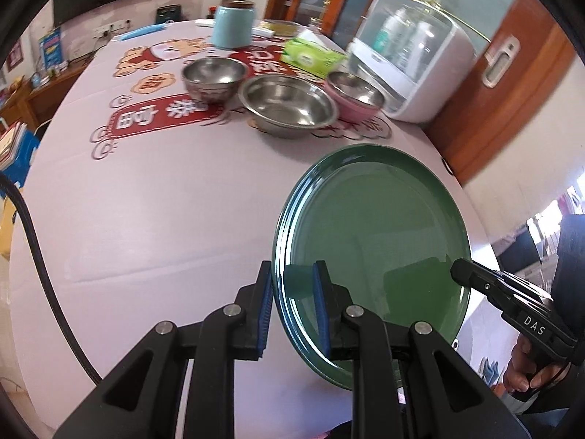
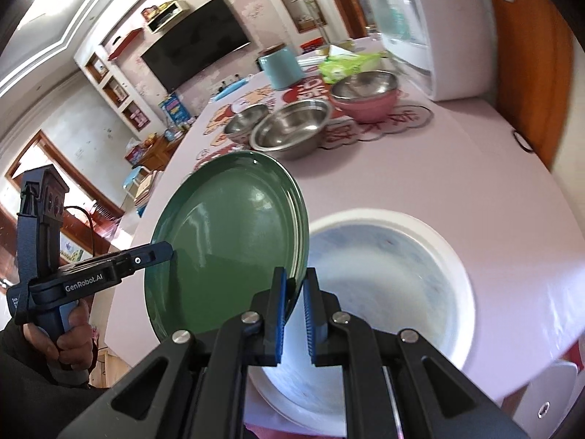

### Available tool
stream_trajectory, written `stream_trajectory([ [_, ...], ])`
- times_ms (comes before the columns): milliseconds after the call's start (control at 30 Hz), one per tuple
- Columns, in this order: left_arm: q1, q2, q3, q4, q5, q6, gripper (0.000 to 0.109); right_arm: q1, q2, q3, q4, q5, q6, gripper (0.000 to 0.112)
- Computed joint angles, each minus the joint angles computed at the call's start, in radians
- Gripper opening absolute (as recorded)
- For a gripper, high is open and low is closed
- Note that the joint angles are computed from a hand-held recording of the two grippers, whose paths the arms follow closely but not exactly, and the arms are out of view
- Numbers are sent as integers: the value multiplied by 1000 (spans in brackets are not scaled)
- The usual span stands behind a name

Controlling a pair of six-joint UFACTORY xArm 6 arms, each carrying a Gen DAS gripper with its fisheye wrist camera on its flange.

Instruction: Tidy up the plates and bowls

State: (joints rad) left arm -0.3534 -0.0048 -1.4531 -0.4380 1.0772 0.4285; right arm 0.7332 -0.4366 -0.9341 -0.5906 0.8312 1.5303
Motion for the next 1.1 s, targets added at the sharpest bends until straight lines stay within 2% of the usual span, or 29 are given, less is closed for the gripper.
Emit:
stream_trajectory([
  [233, -63, -2, 17, 13, 11, 6, 19, 44, -87, 64, 11, 105, 53, 10],
  [433, -120, 29, 2, 67, 40, -26, 19, 51, -126, 91, 54, 174, 30, 11],
  [733, -170, 69, -20, 119, 67, -82, 20, 26, -172, 148, 150, 188, -50, 13],
  [1100, -194, 122, -63, 186, 86, -193, 20, -34, -149, 143, 264, 180, -276, 17],
])
